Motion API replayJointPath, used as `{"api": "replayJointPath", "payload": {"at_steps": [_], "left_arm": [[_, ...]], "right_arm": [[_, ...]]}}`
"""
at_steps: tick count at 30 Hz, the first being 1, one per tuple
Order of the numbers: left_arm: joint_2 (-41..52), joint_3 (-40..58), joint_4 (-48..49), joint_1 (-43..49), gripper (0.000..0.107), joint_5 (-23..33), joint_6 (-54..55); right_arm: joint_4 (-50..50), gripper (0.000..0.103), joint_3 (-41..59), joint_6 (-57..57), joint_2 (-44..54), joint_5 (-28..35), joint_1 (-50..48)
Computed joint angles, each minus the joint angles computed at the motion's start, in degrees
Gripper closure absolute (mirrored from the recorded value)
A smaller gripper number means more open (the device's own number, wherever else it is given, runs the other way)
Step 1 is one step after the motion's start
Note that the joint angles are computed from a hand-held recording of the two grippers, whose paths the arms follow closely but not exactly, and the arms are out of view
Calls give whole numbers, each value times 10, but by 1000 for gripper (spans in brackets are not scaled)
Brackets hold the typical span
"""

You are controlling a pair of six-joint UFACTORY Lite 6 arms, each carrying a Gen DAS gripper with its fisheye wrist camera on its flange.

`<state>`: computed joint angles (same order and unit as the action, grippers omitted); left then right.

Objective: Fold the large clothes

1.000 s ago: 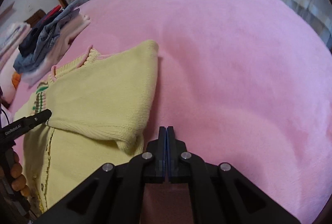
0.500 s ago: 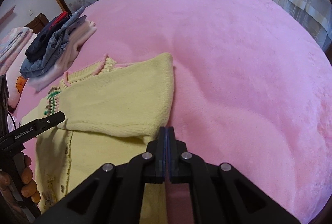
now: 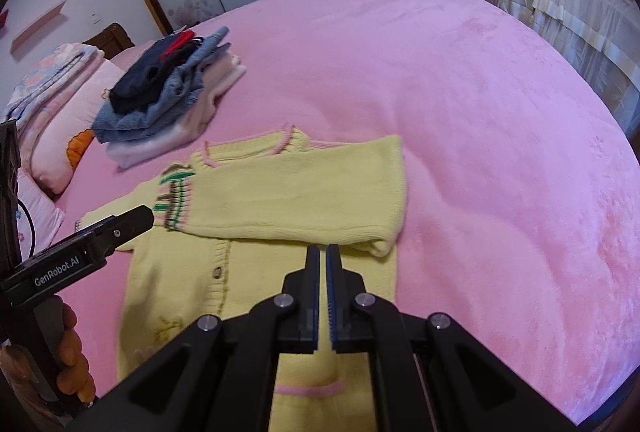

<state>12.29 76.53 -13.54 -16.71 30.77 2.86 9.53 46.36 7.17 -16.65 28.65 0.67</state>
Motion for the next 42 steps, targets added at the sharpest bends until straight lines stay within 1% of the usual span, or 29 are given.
{"api": "replayJointPath", "payload": {"at_steps": [2, 7, 10, 12, 18, 23, 27, 31, 35, 42], "left_arm": [[-28, -9, 32, 2, 32, 12, -25], [-105, -49, 40, 27, 32, 26, -10], [-145, -64, 26, 48, 32, 38, 14], [-167, -70, 15, 66, 33, 50, 32], [-212, -85, -64, 154, 32, 90, 137], [-229, -92, -119, 237, 32, 105, 221], [-216, -86, -167, 303, 32, 117, 281], [-177, -71, -213, 366, 32, 122, 333], [-116, -46, -229, 409, 32, 109, 354], [-7, -8, -236, 445, 32, 80, 357]], "right_arm": [[-24, 100, 5, 33, -13, 10, 22], [-93, 100, 23, 130, -33, 35, 88], [-130, 100, 33, 185, -42, 50, 127], [-159, 100, 41, 225, -44, 59, 154], [-238, 100, 84, 342, -34, 87, 241], [-299, 100, 142, 432, 9, 103, 315], [-334, 99, 204, 473, 67, 113, 365], [-353, 99, 265, 497, 134, 111, 401], [-346, 99, 319, 488, 201, 103, 414], [-316, 99, 431, 445, 344, 80, 423]]}}
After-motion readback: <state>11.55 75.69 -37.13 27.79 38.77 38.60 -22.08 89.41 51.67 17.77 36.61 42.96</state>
